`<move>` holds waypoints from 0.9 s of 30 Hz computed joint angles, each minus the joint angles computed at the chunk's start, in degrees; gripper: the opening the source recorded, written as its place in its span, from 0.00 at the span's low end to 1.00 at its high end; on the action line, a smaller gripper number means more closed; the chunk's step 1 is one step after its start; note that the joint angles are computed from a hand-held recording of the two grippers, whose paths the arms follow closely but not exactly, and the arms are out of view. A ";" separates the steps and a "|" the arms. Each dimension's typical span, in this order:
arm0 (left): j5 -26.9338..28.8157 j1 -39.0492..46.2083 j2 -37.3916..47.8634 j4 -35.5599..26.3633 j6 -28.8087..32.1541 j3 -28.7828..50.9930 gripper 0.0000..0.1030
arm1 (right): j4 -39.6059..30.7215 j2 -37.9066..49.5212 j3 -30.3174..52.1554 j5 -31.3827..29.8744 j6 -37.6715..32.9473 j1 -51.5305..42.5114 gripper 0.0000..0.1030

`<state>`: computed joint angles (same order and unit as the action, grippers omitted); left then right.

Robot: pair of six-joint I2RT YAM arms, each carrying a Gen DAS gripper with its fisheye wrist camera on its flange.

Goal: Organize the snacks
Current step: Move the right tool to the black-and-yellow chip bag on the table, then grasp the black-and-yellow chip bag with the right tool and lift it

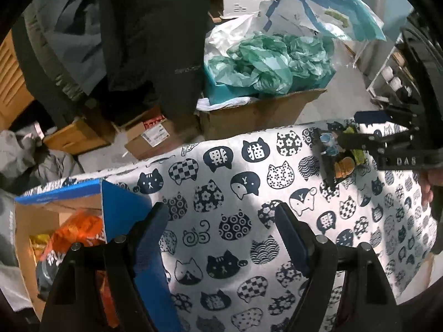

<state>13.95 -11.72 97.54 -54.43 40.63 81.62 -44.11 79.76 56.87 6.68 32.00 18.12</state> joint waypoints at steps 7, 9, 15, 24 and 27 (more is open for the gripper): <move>0.03 0.10 1.21 -1.17 0.25 -0.30 0.78 | 2.27 2.98 -1.31 -3.27 -1.36 -1.11 0.69; 0.07 0.21 0.44 -0.90 0.77 -1.23 0.78 | 1.40 3.71 -1.33 -4.03 -0.93 -0.42 0.69; 0.37 1.21 1.71 -3.70 0.55 -0.35 0.78 | -2.60 4.42 -1.98 -5.34 2.79 3.54 0.69; 0.54 2.19 -0.58 -5.30 2.72 -3.98 0.78 | -3.16 -0.10 -8.90 -11.18 15.81 10.89 0.70; 0.62 2.48 -1.60 -5.66 3.22 -5.22 0.78 | -3.82 -0.15 -8.97 -9.15 18.58 14.51 0.70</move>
